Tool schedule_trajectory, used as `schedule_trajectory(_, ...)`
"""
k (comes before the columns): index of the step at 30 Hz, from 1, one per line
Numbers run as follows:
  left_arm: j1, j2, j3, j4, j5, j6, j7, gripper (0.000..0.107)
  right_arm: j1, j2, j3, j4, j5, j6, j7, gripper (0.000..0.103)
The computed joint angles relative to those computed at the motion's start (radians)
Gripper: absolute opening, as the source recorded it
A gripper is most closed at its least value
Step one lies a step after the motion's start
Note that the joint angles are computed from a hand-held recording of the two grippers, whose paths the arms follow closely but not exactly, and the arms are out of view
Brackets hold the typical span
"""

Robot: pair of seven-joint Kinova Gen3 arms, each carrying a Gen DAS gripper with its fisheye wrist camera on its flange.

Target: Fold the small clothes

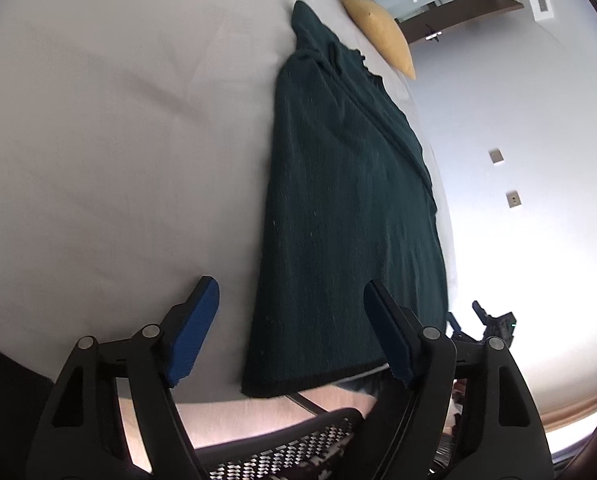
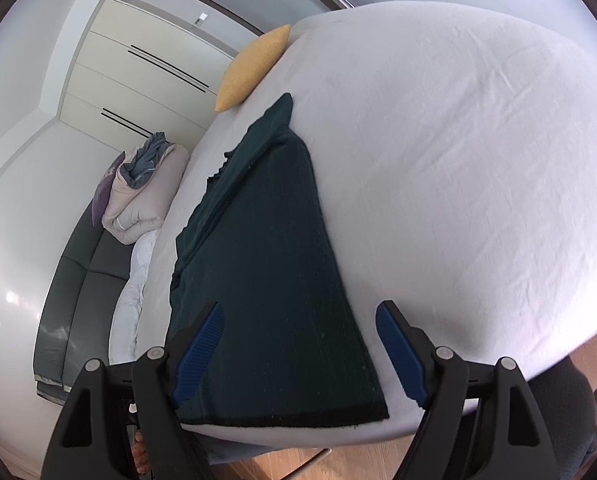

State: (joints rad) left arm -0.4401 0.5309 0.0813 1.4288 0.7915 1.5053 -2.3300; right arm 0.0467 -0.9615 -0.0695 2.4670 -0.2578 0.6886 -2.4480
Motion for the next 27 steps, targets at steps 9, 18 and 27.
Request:
schedule_trajectory(9,0.046,0.021,0.007,-0.026,-0.053,0.038,0.049,0.049,-0.003,-0.015,-0.003,0.002,-0.014,0.019,-0.018,0.081)
schedule_trajectory(18,0.006,0.121,0.021,-0.076,-0.019,0.119,0.116,0.027,-0.044,0.002,0.047,-0.010,-0.020,0.057,-0.004,0.081)
schedule_trajectory(27,0.042,0.120,0.033,-0.121,-0.063,0.120,0.119,0.010,-0.092,0.025,0.189,-0.042,-0.015,0.169,0.064,0.077)
